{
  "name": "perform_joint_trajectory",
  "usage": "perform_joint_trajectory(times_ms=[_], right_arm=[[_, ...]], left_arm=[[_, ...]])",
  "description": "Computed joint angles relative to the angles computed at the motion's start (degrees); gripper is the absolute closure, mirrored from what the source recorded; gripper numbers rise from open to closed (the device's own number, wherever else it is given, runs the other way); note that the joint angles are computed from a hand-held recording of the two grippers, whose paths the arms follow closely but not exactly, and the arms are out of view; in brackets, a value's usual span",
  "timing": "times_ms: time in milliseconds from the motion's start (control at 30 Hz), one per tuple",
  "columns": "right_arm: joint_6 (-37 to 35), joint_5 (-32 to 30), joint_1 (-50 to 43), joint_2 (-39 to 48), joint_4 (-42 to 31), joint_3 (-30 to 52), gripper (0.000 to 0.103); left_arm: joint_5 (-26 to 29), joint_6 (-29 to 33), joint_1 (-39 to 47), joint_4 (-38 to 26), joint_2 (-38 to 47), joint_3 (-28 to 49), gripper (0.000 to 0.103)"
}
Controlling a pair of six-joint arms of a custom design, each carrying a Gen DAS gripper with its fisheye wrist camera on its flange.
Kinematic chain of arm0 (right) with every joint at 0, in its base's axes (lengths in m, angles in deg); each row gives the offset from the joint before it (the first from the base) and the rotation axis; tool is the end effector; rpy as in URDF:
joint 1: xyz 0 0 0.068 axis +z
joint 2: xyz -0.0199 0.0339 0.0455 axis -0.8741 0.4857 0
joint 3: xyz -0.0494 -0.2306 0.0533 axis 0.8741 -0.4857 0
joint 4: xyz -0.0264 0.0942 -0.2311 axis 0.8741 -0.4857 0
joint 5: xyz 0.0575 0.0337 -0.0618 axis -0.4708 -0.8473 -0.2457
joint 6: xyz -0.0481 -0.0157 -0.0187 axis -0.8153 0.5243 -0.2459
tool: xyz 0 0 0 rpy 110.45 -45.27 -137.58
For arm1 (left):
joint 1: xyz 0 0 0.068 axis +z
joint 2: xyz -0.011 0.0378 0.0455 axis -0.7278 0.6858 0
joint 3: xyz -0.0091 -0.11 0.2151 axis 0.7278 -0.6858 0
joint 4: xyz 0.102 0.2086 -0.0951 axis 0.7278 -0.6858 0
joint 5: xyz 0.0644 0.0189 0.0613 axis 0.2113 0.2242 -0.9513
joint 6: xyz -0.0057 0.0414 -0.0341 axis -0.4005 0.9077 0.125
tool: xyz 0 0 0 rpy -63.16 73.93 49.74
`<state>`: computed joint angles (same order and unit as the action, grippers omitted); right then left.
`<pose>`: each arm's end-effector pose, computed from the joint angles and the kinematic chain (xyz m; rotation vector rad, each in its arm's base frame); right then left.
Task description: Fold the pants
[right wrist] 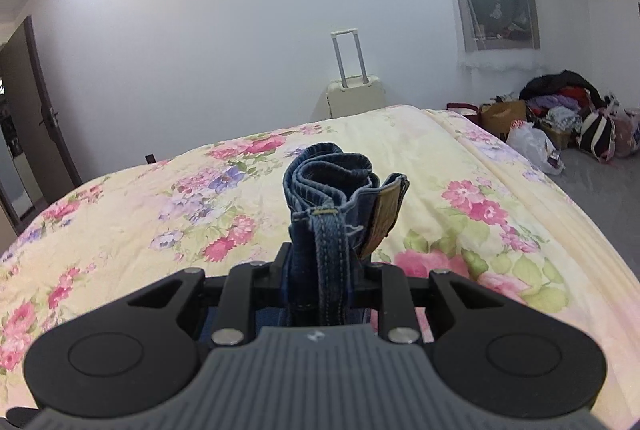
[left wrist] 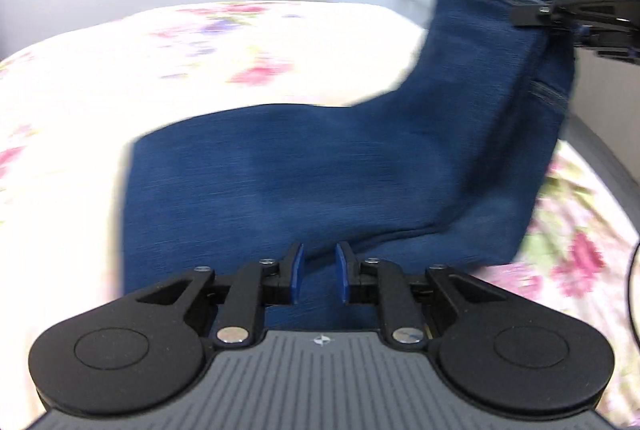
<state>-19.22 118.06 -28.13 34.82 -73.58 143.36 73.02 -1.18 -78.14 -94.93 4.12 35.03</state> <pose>0.1290 0.0544 0.3599 0.5380 2.0009 -0.0608 0.2233 -0.1415 0.2878 0.7257 2.2919 -0.3962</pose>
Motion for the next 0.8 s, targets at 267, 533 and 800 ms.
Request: perform_joint_trajectory(times_ms=[267, 533, 800], right_arm=[[6.2, 9.6, 17.3, 34.1, -6.5, 23.8, 0.083], [1.0, -2.5, 24.9, 65.8, -9.0, 44.6, 0.083], [1.7, -9.6, 24.2, 71.0, -6.0, 42.4, 0.073]], left_arm=[[8.8, 8.0, 23.7, -5.8, -3.3, 2.2, 0.073], [23.7, 12.4, 41.1, -8.5, 4.8, 5.2, 0.071], [32.5, 16.0, 46.7, -12.6, 12.2, 9.0, 0.065]])
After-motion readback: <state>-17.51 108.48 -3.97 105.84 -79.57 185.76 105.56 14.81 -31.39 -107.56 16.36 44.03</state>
